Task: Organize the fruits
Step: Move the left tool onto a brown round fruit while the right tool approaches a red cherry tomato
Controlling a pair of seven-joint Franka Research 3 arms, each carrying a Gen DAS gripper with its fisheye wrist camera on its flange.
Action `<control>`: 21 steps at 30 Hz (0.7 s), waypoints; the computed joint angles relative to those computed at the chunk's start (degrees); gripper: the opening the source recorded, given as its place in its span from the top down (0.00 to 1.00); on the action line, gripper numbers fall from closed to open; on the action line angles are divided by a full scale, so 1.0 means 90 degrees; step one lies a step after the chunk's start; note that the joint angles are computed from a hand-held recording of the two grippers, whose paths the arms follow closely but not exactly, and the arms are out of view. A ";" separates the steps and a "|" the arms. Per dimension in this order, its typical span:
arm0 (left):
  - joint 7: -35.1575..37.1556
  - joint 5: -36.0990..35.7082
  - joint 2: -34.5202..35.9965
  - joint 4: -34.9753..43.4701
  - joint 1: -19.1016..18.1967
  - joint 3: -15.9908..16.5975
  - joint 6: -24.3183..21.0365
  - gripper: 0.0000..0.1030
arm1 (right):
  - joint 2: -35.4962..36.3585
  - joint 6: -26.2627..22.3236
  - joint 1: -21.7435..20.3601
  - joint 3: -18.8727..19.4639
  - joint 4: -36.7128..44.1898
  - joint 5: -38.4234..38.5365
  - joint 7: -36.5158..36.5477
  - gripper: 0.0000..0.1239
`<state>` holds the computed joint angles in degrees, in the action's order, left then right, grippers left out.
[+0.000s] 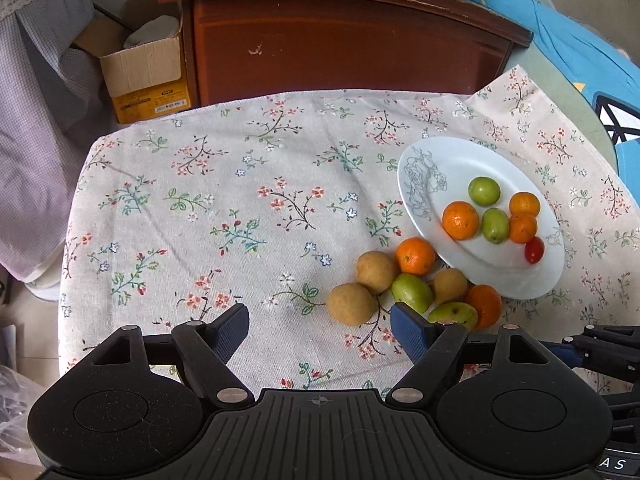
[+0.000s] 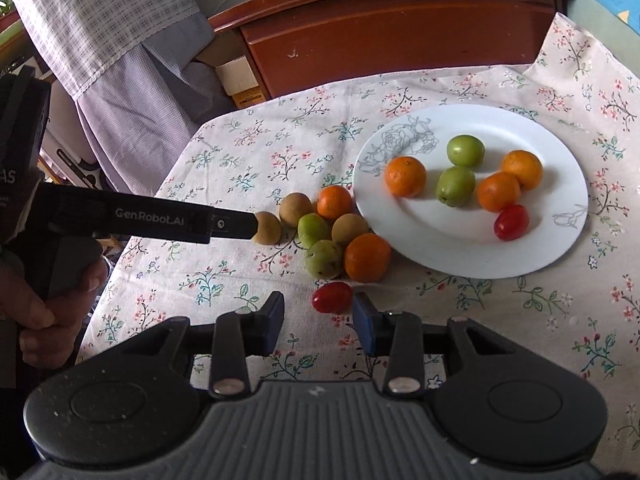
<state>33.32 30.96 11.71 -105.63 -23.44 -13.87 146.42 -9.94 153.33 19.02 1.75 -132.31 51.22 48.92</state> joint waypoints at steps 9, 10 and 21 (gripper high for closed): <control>-0.0036 0.0288 0.0230 0.0174 -0.0120 0.0062 0.0052 0.27 | 0.0156 0.0228 0.0025 0.0057 0.0015 -0.0119 -0.0005 0.69; -0.0049 0.0303 0.0253 0.0198 -0.0131 0.0069 0.0032 0.27 | 0.0163 0.0252 0.0029 0.0061 0.0013 -0.0118 -0.0021 0.69; -0.0046 0.0317 0.0458 0.0332 -0.0175 0.0116 0.0100 0.35 | 0.0265 0.0406 0.0051 0.0095 0.0019 -0.0158 -0.0070 0.69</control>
